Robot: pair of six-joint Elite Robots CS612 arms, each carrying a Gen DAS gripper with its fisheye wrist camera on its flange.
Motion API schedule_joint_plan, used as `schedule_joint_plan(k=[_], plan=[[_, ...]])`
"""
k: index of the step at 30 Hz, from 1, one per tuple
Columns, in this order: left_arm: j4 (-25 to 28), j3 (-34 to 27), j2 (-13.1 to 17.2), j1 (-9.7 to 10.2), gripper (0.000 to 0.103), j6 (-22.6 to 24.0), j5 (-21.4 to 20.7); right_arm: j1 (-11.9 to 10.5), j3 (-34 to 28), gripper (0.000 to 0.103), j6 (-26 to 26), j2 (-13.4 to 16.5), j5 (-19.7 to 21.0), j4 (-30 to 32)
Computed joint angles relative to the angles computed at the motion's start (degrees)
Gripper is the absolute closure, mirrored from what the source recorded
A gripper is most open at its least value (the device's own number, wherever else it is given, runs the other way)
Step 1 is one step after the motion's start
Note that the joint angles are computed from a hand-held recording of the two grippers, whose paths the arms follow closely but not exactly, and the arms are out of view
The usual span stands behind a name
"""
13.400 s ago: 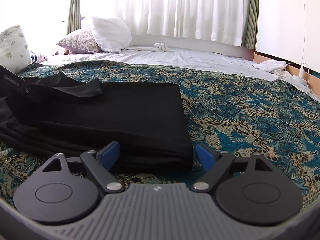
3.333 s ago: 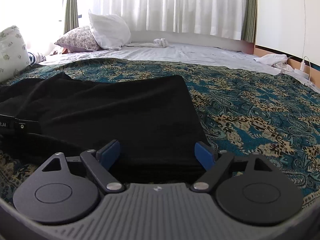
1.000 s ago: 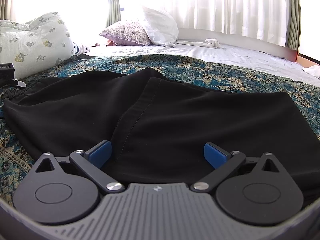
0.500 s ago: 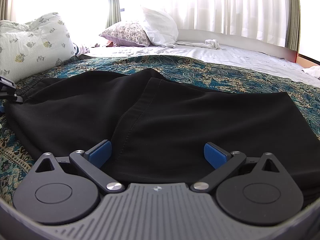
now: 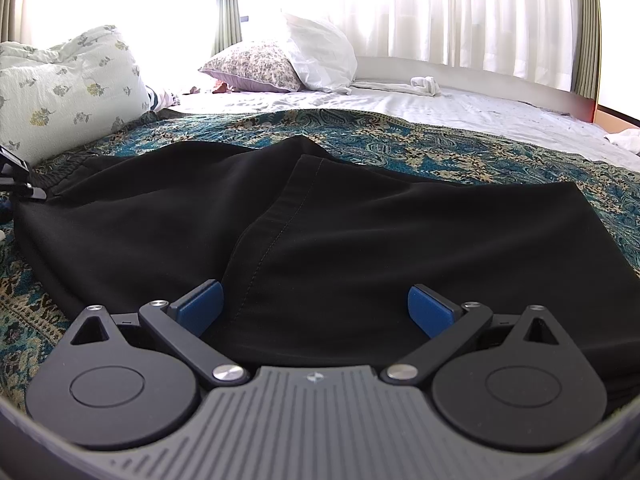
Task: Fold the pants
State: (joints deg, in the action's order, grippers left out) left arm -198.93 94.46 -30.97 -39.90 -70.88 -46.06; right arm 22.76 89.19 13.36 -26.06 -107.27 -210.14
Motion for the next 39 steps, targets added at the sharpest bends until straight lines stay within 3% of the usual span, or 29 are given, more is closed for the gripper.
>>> schedule_joint_plan(k=[4,7,10,12,16,19,23,25,26,28,30,33,36,39], plan=[[-7.9,-1.1,-0.4,-1.88,0.091,17.0,1.6,-0.8,1.2,0.001,1.5,-1.1,3.0,0.6],[-15.0,-3.3,-0.6,-3.62,0.091,29.6,-1.0,-1.8,3.9,0.002,6.0,-3.0,5.4,-1.3],[-20.6,-7.2,0.2,-5.77,0.091,43.1,-5.6,-3.1,7.7,0.002,10.9,-4.8,5.7,-7.7],[-20.2,-10.0,0.7,-6.98,0.091,49.0,-10.9,-4.1,10.2,0.002,13.6,-5.9,4.2,-11.3],[-11.7,-16.6,3.1,-9.67,0.09,55.5,-19.0,-6.7,15.3,0.002,19.2,-8.2,-0.5,-15.5],[-1.1,-21.5,5.8,-11.38,0.09,57.2,-23.7,-8.5,19.2,0.002,22.4,-9.1,-3.0,-17.4],[12.7,-25.2,8.1,-12.67,0.086,55.8,-30.8,-10.1,22.5,0.002,24.7,-9.1,-2.1,-18.7],[10.4,-23.6,8.2,-14.15,0.082,57.2,-28.4,-10.6,23.0,0.002,24.7,-8.7,-0.6,-19.0],[9.0,-22.9,8.0,-14.58,0.071,58.8,-26.7,-10.6,22.9,0.002,24.7,-8.4,-0.1,-19.3],[7.6,-20.8,6.5,-14.66,0.057,58.3,-27.4,-10.8,22.8,0.002,25.0,-7.9,0.6,-20.2],[4.8,-17.8,4.7,-14.24,0.057,55.5,-29.9,-11.1,22.6,0.002,25.7,-7.6,1.6,-20.5],[-0.4,-11.6,1.5,-13.72,0.054,51.5,-28.8,-11.0,21.7,0.002,25.9,-7.1,3.0,-20.9],[-6.0,-7.1,-0.3,-13.47,0.054,48.8,-24.9,-10.8,20.5,0.002,24.4,-6.5,5.7,-20.9],[-7.0,-4.9,-1.0,-13.47,0.052,46.9,-16.5,-10.0,18.8,0.002,22.6,-6.2,6.6,-18.3]])
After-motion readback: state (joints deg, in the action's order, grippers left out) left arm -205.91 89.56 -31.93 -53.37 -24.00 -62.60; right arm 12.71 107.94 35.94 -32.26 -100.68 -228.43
